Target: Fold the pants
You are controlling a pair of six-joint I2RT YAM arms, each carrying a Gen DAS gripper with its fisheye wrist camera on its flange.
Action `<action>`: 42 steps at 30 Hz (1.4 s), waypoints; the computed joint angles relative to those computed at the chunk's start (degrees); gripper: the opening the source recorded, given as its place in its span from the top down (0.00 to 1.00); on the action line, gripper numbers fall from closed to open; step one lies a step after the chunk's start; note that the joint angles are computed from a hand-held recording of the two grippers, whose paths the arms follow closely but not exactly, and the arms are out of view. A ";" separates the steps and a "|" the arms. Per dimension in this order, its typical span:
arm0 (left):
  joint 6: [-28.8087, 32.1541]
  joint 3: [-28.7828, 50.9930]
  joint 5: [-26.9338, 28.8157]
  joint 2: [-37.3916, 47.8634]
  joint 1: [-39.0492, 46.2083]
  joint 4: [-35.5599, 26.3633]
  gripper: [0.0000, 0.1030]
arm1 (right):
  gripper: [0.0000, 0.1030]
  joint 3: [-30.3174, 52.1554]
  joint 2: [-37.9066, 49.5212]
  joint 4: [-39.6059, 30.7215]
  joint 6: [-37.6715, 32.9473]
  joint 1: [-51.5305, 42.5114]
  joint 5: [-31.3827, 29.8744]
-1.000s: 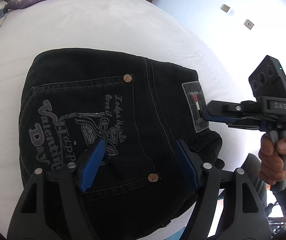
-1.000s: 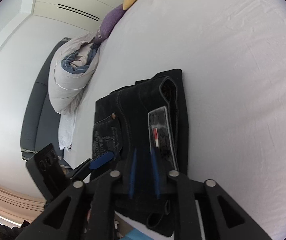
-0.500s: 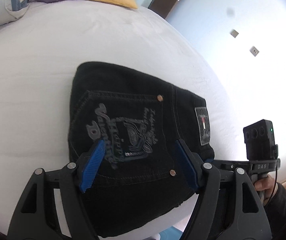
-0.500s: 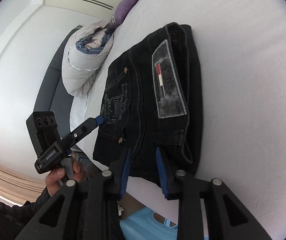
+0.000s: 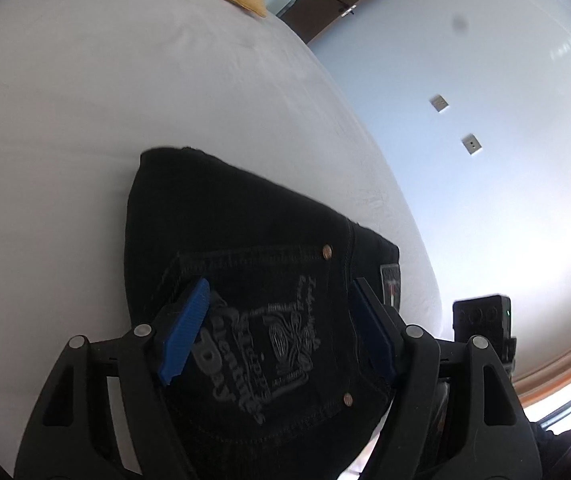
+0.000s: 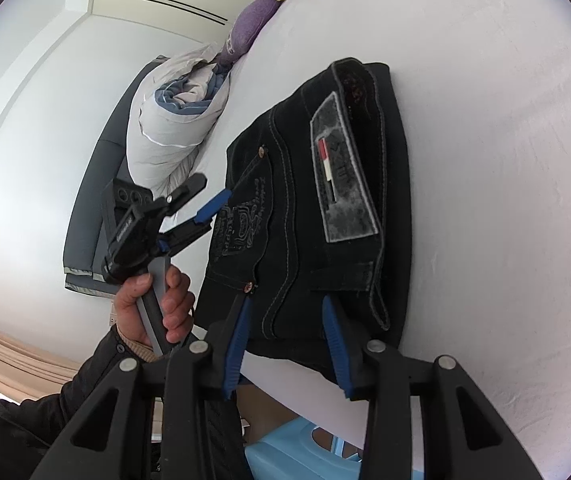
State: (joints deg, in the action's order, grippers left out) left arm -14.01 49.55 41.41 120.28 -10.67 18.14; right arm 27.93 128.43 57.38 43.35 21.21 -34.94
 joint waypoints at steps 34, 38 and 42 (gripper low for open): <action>16.14 12.68 -9.19 3.97 1.50 -31.86 0.53 | 0.54 21.73 2.21 -31.22 -10.42 -3.69 3.46; 16.59 11.58 -10.47 2.04 0.57 -31.43 0.68 | 0.65 20.95 1.19 -31.76 -10.24 -3.04 6.03; 15.29 10.83 -11.05 -0.45 -0.19 -31.56 0.79 | 0.75 19.61 -2.44 -33.06 -11.64 0.21 12.91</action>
State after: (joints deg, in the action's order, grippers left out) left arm 1.27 60.38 30.37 119.83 -10.86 -13.42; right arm 47.54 125.99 24.32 31.71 21.42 -22.03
